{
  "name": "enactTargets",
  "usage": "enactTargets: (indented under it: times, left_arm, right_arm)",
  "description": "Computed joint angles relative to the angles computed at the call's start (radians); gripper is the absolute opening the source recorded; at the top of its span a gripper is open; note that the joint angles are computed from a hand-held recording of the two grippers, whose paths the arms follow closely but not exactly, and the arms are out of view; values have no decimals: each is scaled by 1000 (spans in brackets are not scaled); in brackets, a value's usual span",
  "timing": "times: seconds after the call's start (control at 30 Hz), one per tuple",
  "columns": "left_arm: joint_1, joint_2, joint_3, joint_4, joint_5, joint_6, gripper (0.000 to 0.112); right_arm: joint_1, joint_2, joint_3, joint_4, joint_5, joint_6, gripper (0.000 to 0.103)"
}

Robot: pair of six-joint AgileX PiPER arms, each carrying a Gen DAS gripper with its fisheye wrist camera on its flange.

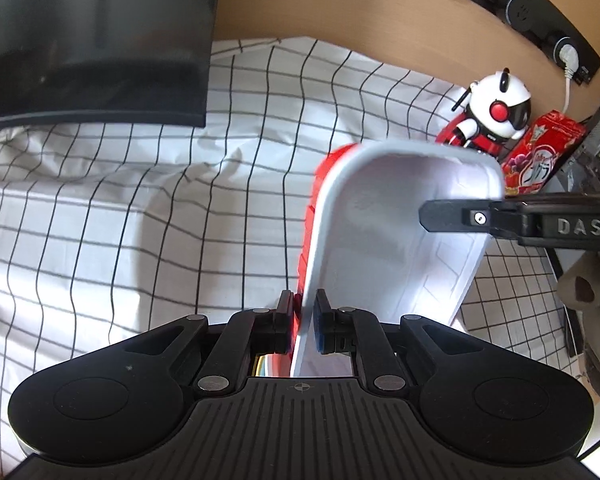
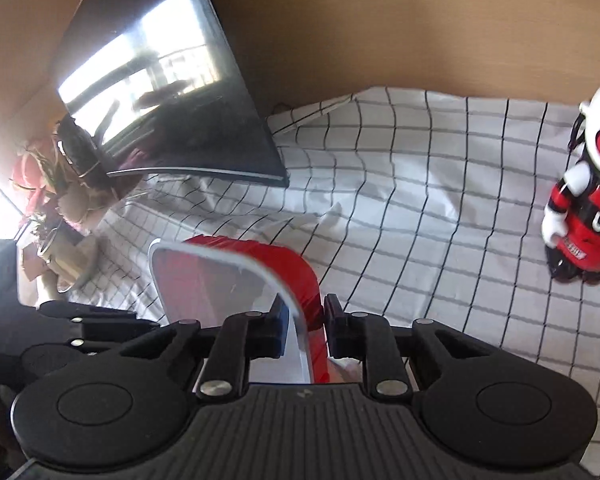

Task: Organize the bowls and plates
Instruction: 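Carry the white tray over the bowl stack and lower it into the top bowl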

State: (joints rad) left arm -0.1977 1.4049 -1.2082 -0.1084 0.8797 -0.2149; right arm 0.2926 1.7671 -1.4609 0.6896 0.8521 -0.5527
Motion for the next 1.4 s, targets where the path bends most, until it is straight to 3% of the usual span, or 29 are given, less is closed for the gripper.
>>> enactTargets:
  times: [0.33, 0.67, 0.87, 1.13, 1.4]
  left_arm:
    - [-25, -34, 43, 12, 4, -4, 12]
    - [67, -53, 40, -164, 19, 138, 13]
    - [39, -77, 56, -98, -9, 55, 16]
    - [15, -39, 47, -15, 4, -25, 14]
    - [6, -46, 47, 5, 12, -47, 15]
  right_arm:
    - [9, 3, 80, -46, 13, 15, 21]
    - [-10, -20, 86, -43, 8, 23, 21]
    - [-18, -39, 102, -16, 17, 7, 21]
    - [8, -6, 87, -96, 31, 69, 10]
    - [7, 7, 106, -89, 46, 67, 10]
